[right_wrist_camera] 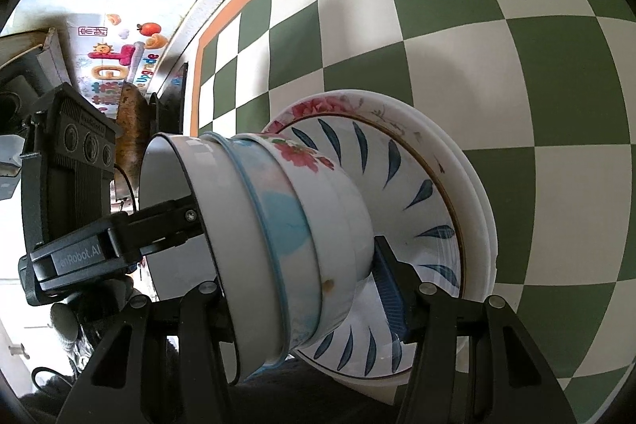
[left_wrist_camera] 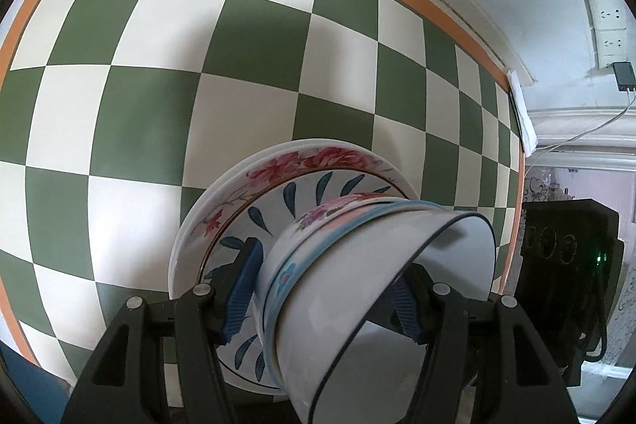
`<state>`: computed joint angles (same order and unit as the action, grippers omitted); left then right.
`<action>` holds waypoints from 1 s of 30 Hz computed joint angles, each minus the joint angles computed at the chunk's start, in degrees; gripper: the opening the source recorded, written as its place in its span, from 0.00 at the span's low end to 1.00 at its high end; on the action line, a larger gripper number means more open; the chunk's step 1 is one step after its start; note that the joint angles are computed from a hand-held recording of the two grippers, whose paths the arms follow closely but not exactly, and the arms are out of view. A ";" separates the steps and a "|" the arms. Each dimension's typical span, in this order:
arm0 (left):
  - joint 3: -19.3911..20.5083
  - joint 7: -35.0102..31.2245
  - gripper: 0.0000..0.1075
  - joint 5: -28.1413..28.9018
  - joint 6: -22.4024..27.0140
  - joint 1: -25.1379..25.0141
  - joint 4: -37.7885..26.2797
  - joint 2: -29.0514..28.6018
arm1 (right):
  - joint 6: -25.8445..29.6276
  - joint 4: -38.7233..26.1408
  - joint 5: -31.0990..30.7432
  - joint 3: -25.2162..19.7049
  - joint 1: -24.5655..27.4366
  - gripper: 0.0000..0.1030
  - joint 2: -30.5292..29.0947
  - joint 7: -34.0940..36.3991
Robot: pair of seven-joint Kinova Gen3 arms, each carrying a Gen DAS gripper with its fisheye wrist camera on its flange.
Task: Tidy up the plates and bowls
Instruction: 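Carry the bowl stack over the plate stack and lower it onto the plates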
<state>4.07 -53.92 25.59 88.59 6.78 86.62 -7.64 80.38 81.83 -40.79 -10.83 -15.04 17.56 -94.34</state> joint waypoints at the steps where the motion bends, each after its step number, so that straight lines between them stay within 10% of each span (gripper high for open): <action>1: -0.03 -0.10 0.55 0.04 -0.01 0.01 0.09 0.04 | -0.01 0.02 0.06 0.02 -0.05 0.55 0.07 -0.10; 30: 2.22 1.57 0.54 -6.66 3.50 1.22 -4.94 -0.77 | 0.51 -1.73 3.96 0.29 -1.79 0.58 -1.57 -3.91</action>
<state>6.28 -52.35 18.93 92.10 8.00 81.69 -8.41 80.89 80.10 -36.83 -10.54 -16.83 15.99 -98.25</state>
